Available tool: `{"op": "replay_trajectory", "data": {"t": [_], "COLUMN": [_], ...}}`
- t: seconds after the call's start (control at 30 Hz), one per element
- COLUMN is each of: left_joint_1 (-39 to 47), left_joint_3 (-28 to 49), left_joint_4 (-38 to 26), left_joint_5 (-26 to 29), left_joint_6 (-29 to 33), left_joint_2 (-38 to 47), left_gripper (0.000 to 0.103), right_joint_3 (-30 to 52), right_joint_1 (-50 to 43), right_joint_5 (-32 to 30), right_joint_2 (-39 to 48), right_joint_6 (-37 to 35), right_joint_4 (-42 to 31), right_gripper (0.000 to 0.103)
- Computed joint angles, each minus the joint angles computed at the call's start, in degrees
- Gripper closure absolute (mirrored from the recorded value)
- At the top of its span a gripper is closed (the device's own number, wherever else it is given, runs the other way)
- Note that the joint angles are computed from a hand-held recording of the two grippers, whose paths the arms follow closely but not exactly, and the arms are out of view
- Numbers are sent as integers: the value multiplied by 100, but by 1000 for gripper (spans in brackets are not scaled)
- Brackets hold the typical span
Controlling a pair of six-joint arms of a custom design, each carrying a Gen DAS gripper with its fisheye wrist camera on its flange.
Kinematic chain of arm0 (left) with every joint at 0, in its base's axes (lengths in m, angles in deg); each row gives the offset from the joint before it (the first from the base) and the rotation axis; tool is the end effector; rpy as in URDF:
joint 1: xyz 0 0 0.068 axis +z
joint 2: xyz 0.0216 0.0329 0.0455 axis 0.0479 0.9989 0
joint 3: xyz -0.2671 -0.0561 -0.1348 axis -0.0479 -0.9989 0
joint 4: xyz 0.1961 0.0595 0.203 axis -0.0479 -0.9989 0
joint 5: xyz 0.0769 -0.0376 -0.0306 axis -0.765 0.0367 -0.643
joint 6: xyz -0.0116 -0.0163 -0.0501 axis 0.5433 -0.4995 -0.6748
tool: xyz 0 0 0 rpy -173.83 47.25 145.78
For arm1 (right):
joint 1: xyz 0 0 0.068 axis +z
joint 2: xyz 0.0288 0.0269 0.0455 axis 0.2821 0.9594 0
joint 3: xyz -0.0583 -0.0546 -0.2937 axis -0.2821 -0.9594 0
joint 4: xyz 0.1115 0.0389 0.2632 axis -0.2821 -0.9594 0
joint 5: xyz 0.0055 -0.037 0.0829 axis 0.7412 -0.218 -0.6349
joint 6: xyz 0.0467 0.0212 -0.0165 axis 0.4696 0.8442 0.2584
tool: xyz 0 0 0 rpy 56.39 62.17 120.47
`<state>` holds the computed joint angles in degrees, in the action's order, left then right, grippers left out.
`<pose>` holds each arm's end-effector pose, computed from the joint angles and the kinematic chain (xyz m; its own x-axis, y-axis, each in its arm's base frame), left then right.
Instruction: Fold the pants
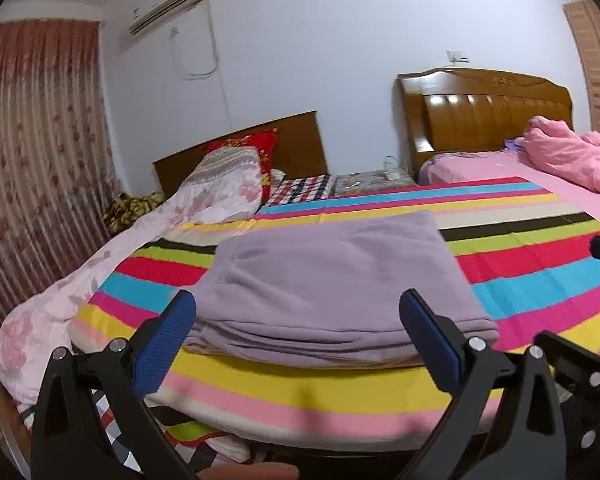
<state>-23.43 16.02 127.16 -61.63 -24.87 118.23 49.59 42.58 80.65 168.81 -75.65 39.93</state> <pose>0.2579 -0.1049 0.1345 -0.3781 0.1671 -0.9105 -0.0871 0.9728 0.2147 0.2552 0.1185 0.1449 -0.4148 -0.2616 -0.8715 -0.3174 0.9392 -0.1309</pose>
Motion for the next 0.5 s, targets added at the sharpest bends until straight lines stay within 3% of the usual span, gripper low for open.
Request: {"op": "replay_trajectory", "data": {"t": [0.5], "left_joint_1": [488], "left_joint_3": [90], "left_joint_4": [-435], "left_joint_5": [592], "left_joint_6": [-470], "left_joint_2": [-44], "left_gripper": [1], "right_joint_3": [-10], "right_joint_1": [-46], "right_joint_5": [-43], "right_joint_2": [129], "right_joint_6": [17], "right_joint_4": [69], "right_gripper": [5]}}
